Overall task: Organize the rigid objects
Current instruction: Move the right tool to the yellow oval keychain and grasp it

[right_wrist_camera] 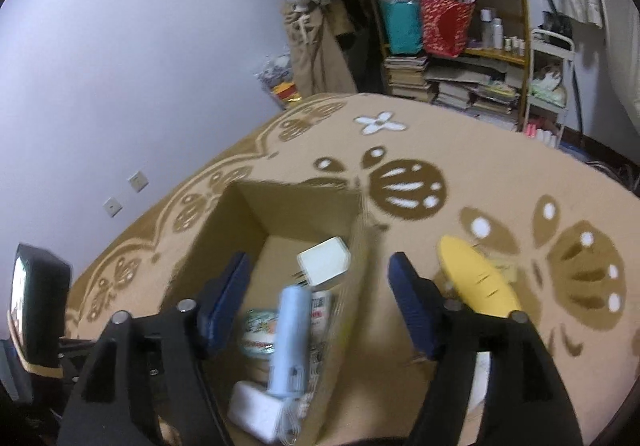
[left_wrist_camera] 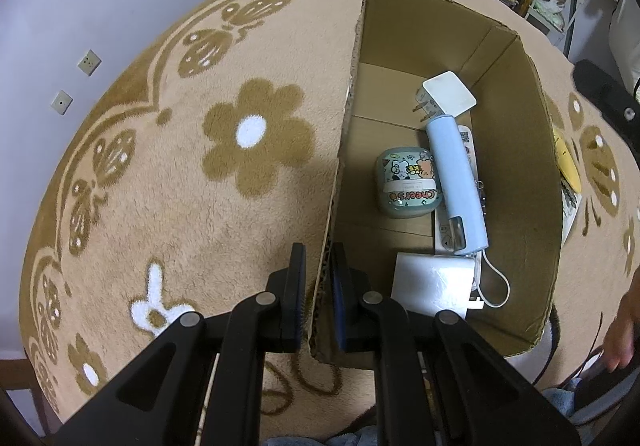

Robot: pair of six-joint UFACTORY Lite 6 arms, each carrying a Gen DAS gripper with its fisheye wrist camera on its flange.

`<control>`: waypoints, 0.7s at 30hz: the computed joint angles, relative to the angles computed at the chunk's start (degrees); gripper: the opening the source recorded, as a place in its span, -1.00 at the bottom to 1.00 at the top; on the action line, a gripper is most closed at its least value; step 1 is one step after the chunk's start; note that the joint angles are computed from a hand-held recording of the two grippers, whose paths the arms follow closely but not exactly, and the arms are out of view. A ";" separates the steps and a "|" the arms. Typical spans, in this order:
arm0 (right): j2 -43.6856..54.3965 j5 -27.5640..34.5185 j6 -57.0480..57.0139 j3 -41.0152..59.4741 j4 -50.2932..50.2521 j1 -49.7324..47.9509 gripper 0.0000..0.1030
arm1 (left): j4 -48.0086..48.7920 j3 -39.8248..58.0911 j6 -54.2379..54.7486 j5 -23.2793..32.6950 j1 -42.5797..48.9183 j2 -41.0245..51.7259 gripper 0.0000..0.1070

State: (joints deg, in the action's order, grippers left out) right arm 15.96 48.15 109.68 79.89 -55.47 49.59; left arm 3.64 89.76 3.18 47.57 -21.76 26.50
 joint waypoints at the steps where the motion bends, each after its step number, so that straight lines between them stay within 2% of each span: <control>1: -0.64 0.06 -0.48 -0.73 0.11 -0.45 0.72 | 0.16 0.01 -0.06 -0.02 -0.05 0.00 -0.79; 6: -4.78 2.37 -4.29 -4.78 -0.01 -3.93 0.99 | 0.02 0.18 -0.11 0.08 -0.10 0.14 -0.79; 14: -9.93 -3.65 -8.00 -14.17 3.36 -12.02 1.00 | 1.45 0.25 -1.12 -0.04 -0.82 0.14 -0.79; 21: -9.15 -8.17 -8.20 -19.43 3.23 -16.21 1.00 | 0.87 0.23 -0.85 -0.14 -0.62 0.14 -0.79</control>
